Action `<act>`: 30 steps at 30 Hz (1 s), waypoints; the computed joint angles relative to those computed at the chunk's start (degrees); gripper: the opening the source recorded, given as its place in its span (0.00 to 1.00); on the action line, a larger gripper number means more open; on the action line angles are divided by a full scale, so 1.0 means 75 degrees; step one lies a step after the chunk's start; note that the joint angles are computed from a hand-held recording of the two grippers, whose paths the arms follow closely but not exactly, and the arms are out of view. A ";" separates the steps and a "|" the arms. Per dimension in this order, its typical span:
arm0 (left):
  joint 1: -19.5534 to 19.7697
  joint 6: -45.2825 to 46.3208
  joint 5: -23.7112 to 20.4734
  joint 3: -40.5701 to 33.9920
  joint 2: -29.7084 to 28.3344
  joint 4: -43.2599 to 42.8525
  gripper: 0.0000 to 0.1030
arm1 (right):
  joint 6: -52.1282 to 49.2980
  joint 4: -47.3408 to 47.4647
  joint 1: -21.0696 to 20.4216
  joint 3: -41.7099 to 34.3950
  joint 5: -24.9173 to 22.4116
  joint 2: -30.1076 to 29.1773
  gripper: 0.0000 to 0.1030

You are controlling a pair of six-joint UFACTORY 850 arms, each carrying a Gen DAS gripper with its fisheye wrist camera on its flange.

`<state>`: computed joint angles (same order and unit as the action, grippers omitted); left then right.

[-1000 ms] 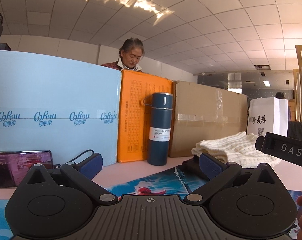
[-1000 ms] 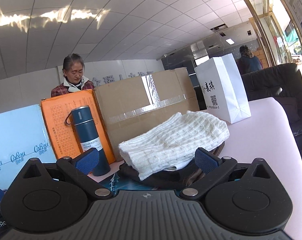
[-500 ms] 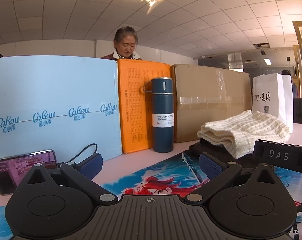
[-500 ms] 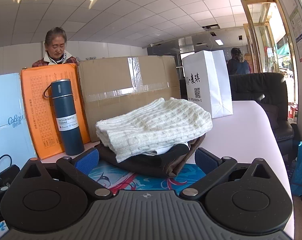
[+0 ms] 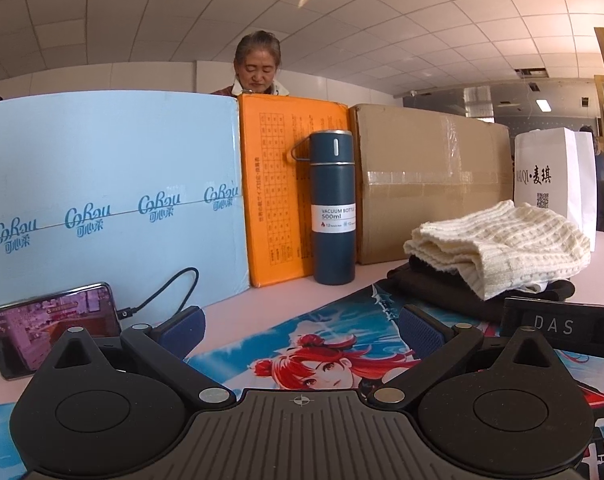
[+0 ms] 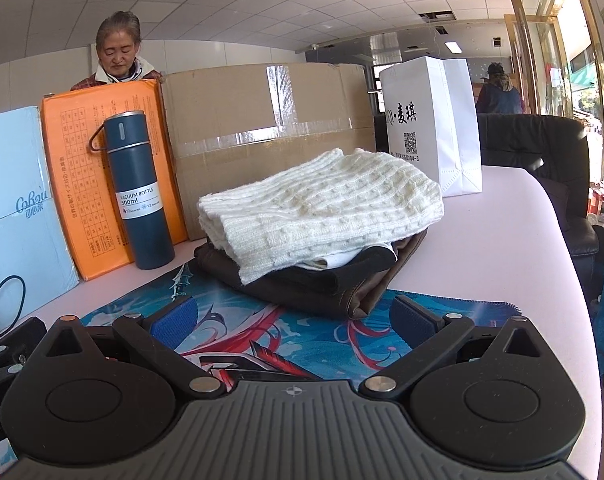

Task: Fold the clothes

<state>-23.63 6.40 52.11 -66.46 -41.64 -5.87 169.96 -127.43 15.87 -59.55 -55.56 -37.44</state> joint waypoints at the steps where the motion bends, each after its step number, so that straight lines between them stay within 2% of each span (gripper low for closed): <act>1: 0.0000 0.0005 0.0000 0.0002 0.0002 -0.0005 1.00 | -0.0052 0.0007 0.0004 -0.0014 0.0024 -0.0005 1.00; 30: -0.0050 0.0170 -0.0030 0.0002 0.0014 -0.0140 1.00 | 0.0147 -0.0233 -0.0081 0.0020 0.0331 0.0056 1.00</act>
